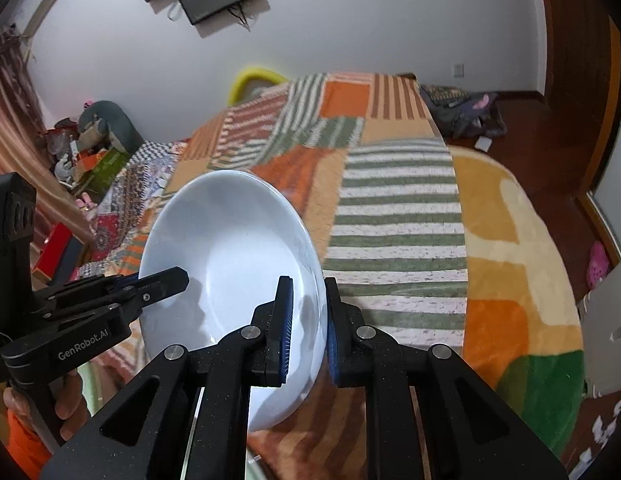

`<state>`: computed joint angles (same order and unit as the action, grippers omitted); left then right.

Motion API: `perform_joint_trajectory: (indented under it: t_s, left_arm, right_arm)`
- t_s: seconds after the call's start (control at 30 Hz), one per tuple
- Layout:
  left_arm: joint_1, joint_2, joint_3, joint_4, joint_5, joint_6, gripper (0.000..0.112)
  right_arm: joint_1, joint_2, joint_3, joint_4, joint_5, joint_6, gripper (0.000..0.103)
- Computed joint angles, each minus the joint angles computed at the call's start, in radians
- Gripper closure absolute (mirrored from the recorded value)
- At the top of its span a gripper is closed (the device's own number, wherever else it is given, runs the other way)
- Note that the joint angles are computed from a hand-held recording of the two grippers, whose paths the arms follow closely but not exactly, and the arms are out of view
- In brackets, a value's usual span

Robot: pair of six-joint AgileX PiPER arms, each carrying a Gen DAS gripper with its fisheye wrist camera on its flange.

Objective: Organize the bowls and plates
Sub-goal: 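Lift the white spotted bowl and carry it over the bowl stack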

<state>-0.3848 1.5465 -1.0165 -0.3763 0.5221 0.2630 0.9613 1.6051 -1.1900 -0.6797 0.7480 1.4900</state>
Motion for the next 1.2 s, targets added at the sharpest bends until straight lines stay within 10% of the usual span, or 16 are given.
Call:
perform_joint_trajectory:
  t_s: [0.4,0.73,1.2]
  left_arm:
    - [0.161,-0.352,0.188,-0.053,0.105,0.115,0.098]
    - [0.607,-0.555,0.298,-0.283,0.364,0.516,0.098]
    - [1.224,-0.486,0.319,-0.402,0.630,0.959,0.098]
  right_arm:
    - [0.157,0.066,-0.139,-0.090,0.097,0.087,0.090]
    - [0.240,0.193,-0.299,-0.085,0.106,0.082,0.090]
    - [0.298,0.466,-0.639,0.068,0.110,-0.072,0.089]
